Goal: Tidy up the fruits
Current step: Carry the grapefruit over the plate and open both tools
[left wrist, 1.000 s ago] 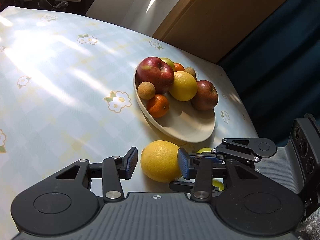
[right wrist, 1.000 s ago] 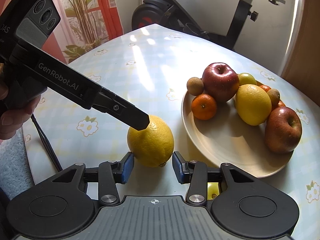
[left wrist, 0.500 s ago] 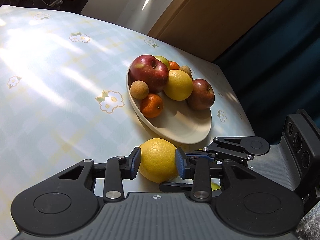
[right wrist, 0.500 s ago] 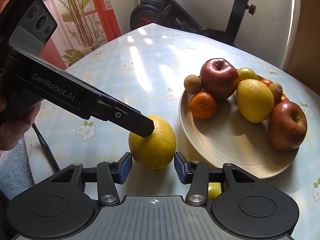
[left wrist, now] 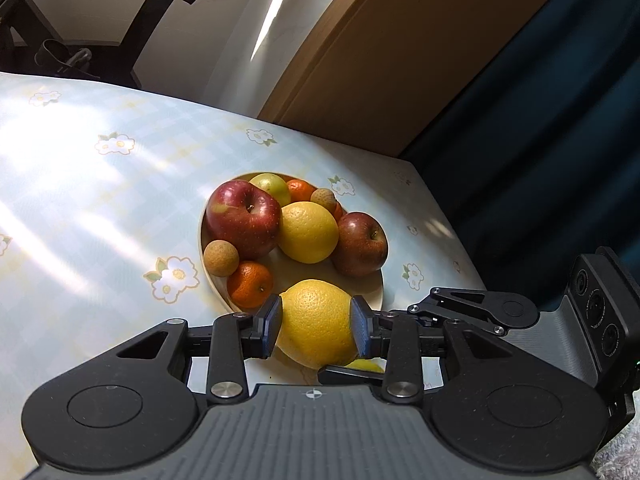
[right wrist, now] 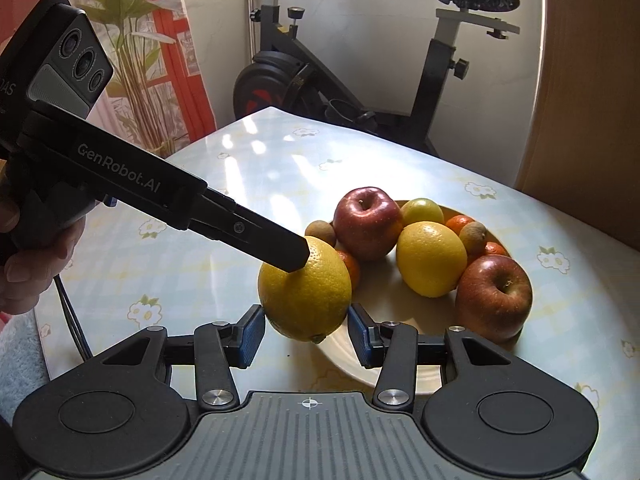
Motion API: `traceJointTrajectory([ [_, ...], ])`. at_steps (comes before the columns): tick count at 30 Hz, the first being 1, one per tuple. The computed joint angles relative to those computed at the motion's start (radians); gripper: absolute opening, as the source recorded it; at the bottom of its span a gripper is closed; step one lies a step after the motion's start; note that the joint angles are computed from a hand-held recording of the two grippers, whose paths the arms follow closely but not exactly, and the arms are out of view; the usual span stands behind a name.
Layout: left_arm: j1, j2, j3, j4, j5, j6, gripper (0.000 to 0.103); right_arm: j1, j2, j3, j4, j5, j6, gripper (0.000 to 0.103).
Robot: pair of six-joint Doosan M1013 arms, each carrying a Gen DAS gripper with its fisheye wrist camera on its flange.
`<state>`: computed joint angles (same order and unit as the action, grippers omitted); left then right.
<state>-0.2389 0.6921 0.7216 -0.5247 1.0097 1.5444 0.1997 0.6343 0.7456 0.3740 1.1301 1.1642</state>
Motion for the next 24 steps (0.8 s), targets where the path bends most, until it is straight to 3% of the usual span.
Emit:
traceJointTrajectory([
  [9, -0.024, 0.135, -0.243, 0.082, 0.138, -0.069, 0.039, -0.019, 0.047, -0.05, -0.034, 0.021, 0.054, 0.042],
  [17, -0.033, 0.196, -0.355, 0.141, 0.214, -0.098, 0.039, -0.024, 0.069, -0.065, -0.023, 0.028, 0.054, 0.042],
  [24, -0.04, 0.21, -0.382, 0.171, 0.236, -0.087, 0.038, -0.022, 0.069, -0.051, -0.019, 0.011, 0.059, 0.042],
])
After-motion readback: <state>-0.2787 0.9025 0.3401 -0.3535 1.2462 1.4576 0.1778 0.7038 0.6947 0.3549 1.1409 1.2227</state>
